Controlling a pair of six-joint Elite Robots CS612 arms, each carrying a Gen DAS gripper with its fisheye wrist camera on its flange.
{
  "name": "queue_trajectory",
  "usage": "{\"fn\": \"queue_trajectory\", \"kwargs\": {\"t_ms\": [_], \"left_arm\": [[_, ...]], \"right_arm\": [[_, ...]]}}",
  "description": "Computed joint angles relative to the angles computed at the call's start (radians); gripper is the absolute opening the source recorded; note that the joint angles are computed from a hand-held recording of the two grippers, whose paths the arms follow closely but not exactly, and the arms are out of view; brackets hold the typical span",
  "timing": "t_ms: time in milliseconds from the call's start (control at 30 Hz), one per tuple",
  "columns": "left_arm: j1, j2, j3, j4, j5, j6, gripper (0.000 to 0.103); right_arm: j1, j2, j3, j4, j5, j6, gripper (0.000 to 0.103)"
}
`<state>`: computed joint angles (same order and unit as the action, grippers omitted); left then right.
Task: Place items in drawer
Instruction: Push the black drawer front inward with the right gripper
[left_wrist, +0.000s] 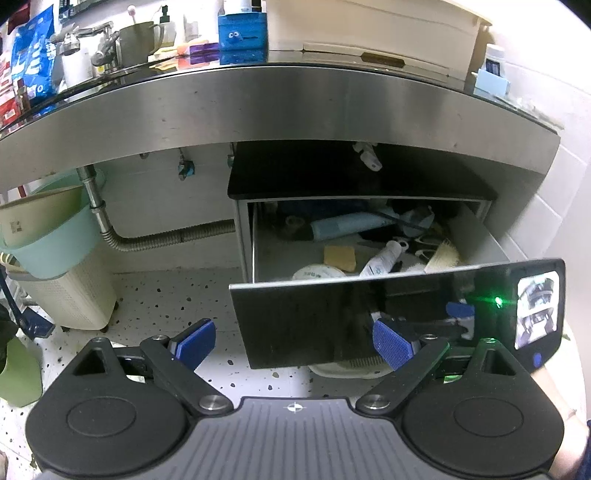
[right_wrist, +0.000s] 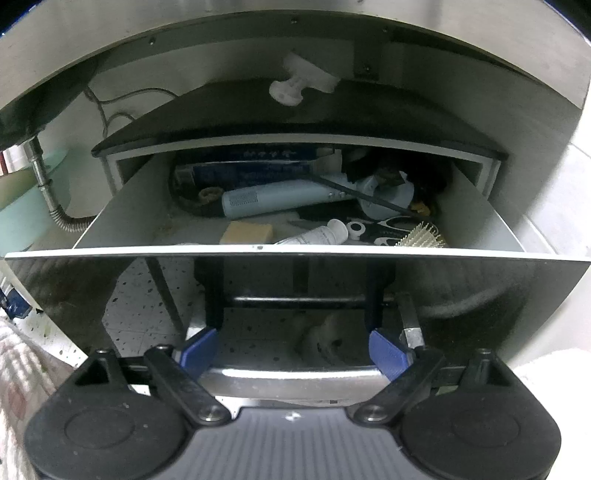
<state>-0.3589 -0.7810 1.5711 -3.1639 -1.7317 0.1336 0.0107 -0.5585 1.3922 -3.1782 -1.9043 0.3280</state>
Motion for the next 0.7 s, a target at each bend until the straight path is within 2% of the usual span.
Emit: {"fn": "queue_trajectory", "kwargs": {"t_ms": [700], "left_arm": [[0.001,0.008,-0.021,0.04,0.0,0.01,0.093]], "right_arm": [[0.008,-0.008,0.009,0.002,-0.012,0.01,0.09]]}}
